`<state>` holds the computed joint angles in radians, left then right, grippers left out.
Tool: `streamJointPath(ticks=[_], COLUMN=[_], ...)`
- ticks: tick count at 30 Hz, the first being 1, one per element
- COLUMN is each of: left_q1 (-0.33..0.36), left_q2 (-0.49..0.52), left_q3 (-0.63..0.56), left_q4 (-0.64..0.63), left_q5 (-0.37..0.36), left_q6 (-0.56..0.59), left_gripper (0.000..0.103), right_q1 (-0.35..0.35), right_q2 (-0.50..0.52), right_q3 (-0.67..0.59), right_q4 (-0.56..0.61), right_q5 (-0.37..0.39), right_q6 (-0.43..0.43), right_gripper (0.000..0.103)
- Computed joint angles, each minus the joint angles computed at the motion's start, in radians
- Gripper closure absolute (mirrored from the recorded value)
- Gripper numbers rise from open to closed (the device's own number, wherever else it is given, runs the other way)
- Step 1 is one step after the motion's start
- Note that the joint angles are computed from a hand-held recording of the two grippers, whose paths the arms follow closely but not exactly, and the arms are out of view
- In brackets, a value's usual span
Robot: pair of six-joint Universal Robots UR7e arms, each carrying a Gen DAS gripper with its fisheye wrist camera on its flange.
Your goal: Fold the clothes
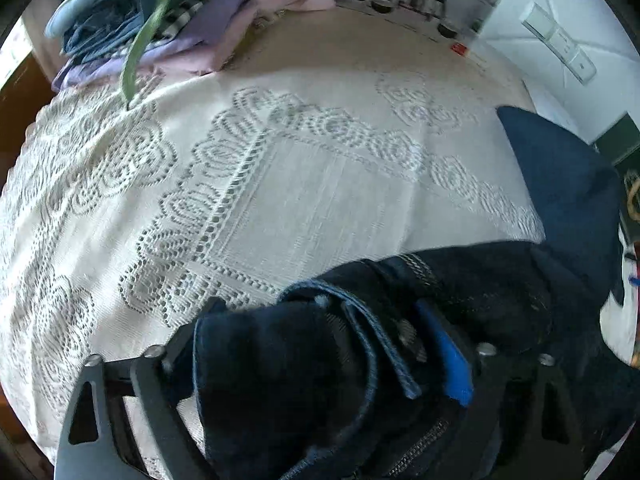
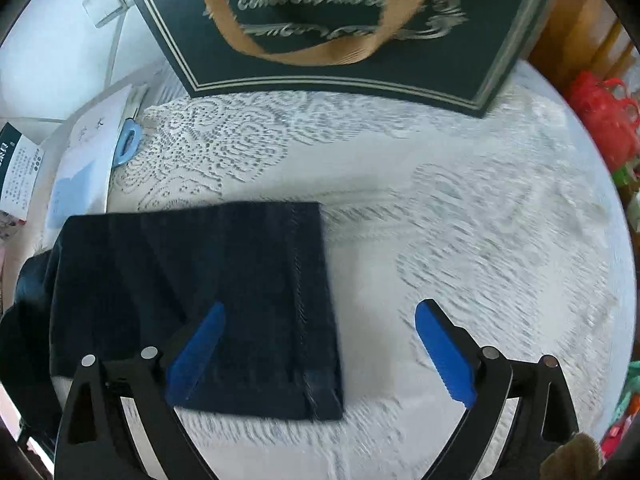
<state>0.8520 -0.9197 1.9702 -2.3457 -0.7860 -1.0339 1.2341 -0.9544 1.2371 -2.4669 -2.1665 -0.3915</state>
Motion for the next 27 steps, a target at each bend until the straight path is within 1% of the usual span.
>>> streamJointPath(ticks=[1, 2, 3, 4, 5, 6, 7, 9, 10, 12, 14, 15, 16, 18, 19, 20, 21, 22, 23, 24, 25, 26, 27], left_q1=[-0.006, -0.014, -0.024, -0.031, -0.035, -0.039, -0.05, -0.087, -0.11, -0.161, -0.201, -0.221, -0.233, -0.233, -0.216, -0.191, -0.165, -0.144, -0.14, -0.142, -0.146, -0.155, -0.167], left_q2=[-0.002, -0.003, -0.004, -0.01, -0.022, -0.034, -0.05, -0.093, -0.115, -0.16, -0.218, -0.247, -0.27, -0.295, -0.283, -0.266, -0.254, -0.25, -0.25, -0.256, -0.266, -0.281, -0.295], left_q3=[-0.001, -0.007, -0.021, -0.029, -0.029, -0.03, -0.028, -0.021, -0.022, -0.029, -0.018, -0.016, -0.006, 0.029, 0.041, 0.056, 0.078, 0.098, 0.108, 0.122, 0.133, 0.131, 0.116], left_q4=[-0.006, 0.012, 0.054, 0.078, 0.08, 0.082, 0.088, 0.11, 0.145, 0.269, 0.386, 0.453, 0.498, 0.529, 0.515, 0.473, 0.419, 0.377, 0.364, 0.356, 0.343, 0.345, 0.372], left_q5=[-0.009, -0.012, -0.008, -0.01, -0.019, -0.027, -0.024, 0.01, 0.042, 0.13, 0.191, 0.22, 0.23, 0.204, 0.179, 0.149, 0.099, 0.047, 0.028, 0.019, 0.011, 0.011, 0.019], left_q6=[0.017, 0.017, -0.001, -0.016, -0.028, -0.04, -0.047, -0.049, -0.058, -0.104, -0.17, -0.208, -0.234, -0.245, -0.22, -0.183, -0.157, -0.149, -0.152, -0.156, -0.153, -0.146, -0.145], left_gripper=[0.041, 0.049, 0.053, 0.058, 0.062, 0.063, 0.064, 0.065, 0.065, 0.065, 0.065, 0.065, 0.064, 0.055, 0.045, 0.043, 0.043, 0.041, 0.039, 0.038, 0.038, 0.036, 0.034], right_q1=[0.002, 0.004, 0.007, 0.017, 0.029, 0.042, 0.055, 0.082, 0.092, 0.1, 0.097, 0.097, 0.093, 0.053, 0.024, -0.007, -0.04, -0.076, -0.124, -0.161, -0.199, -0.241, -0.269], right_q2=[0.02, 0.04, 0.061, 0.077, 0.073, 0.064, 0.052, 0.033, 0.019, -0.091, -0.195, -0.247, -0.307, -0.43, -0.468, -0.504, -0.539, -0.572, -0.594, -0.607, -0.619, -0.638, -0.658], right_q3=[-0.019, -0.039, -0.058, -0.056, -0.029, -0.006, 0.028, 0.089, 0.12, 0.208, 0.275, 0.313, 0.35, 0.417, 0.453, 0.486, 0.517, 0.545, 0.57, 0.591, 0.61, 0.631, 0.649], right_q4=[0.022, 0.044, 0.064, 0.046, -0.003, -0.026, -0.087, -0.211, -0.271, -0.364, -0.419, -0.482, -0.535, -0.542, -0.543, -0.544, -0.544, -0.541, -0.503, -0.477, -0.45, -0.418, -0.396], right_q5=[-0.007, -0.013, -0.023, -0.062, -0.058, -0.05, -0.064, -0.087, -0.086, 0.005, 0.073, 0.077, 0.075, 0.109, 0.086, 0.064, 0.045, 0.026, -0.005, -0.026, -0.045, -0.05, -0.032], right_q6=[0.004, 0.008, 0.01, -0.015, -0.067, -0.109, -0.158, -0.259, -0.307, -0.315, -0.296, -0.31, -0.324, -0.303, -0.303, -0.305, -0.307, -0.308, -0.275, -0.251, -0.227, -0.197, -0.169], right_gripper=[0.004, 0.004, 0.007, 0.02, 0.041, 0.093, 0.098, 0.098, 0.098, 0.098, 0.098, 0.098, 0.098, 0.098, 0.097, 0.097, 0.092, 0.079, 0.07, 0.053, 0.049, 0.049, 0.049])
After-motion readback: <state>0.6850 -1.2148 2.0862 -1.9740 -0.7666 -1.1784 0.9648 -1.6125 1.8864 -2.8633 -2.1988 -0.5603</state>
